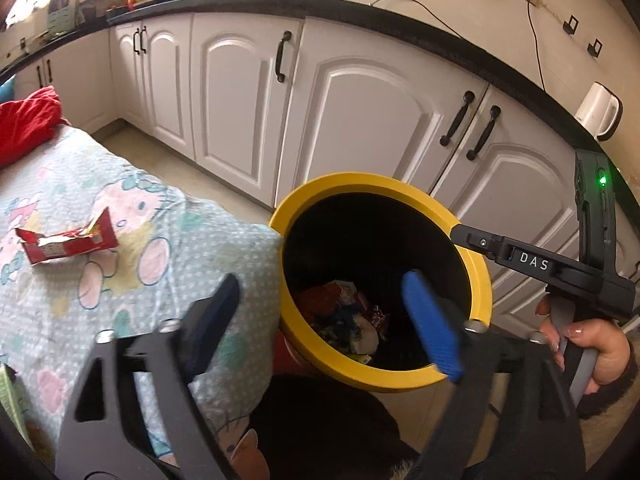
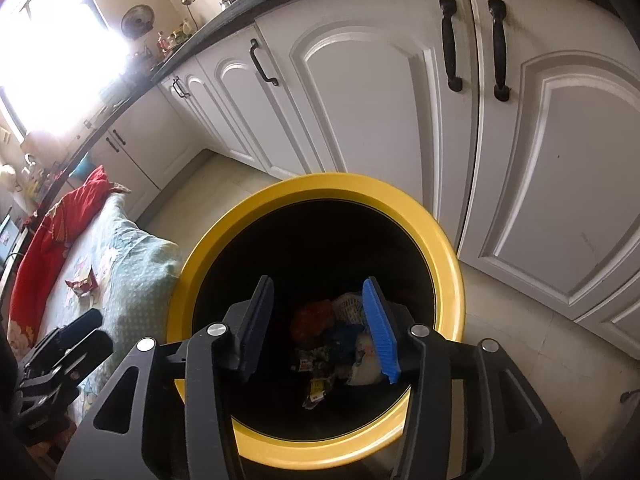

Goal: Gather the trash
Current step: 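Open both tools to drop the wrappers into the bin, then move both open tools back toward the red wrapper and sponge on the bed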

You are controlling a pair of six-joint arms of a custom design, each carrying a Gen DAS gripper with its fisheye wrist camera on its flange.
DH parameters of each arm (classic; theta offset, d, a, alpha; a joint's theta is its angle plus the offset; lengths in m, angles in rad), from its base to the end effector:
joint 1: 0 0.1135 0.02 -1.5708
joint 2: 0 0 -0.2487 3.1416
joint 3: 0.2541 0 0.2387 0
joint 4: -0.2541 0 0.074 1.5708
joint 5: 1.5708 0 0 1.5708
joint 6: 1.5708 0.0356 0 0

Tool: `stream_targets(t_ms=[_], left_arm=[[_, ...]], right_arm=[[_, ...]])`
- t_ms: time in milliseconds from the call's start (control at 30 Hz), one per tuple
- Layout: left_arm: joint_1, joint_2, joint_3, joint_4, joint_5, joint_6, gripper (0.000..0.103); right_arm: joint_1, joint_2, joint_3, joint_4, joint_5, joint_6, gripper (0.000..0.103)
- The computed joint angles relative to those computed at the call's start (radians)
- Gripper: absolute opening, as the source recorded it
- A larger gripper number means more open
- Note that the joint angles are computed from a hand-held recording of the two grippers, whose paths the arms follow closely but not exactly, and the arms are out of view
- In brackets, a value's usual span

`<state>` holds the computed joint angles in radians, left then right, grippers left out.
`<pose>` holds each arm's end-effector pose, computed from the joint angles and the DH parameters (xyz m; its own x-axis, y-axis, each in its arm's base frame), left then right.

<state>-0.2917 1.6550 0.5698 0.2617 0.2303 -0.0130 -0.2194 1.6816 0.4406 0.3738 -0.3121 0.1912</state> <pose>0.2617 -0.0871 0.1053 -0.7080 0.1994 -0.6774 0.4194 0.8905 -0.1763 0.2453 -0.0435 0.0793 -0.7282 0.3477 -0.5907 0.1544 0.9229 0.3528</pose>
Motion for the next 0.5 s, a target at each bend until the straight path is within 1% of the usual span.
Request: stream_targets(t_ms=[67, 133, 300, 500], left_arm=[[0.002, -0.019, -0.009, 0.002, -0.012, 0.005, 0.088], [0.008, -0.042, -0.016, -0.007, -0.011, 0.010, 0.092], [0.015, -0.103, -0.037, -0.021, -0.025, 0.019, 0.092], [0.045, -0.195, -0.076, -0.036, -0.031, 0.041, 0.092]], right_arm=[[0.005, -0.017, -0.006, -0.002, 0.005, 0.004, 0.050], [0.015, -0.033, -0.011, -0.003, 0.014, 0.009, 0.050], [0.023, -0.083, -0.028, -0.016, 0.015, 0.014, 0.055], [0.039, -0.149, -0.044, -0.041, 0.016, 0.022, 0.056]])
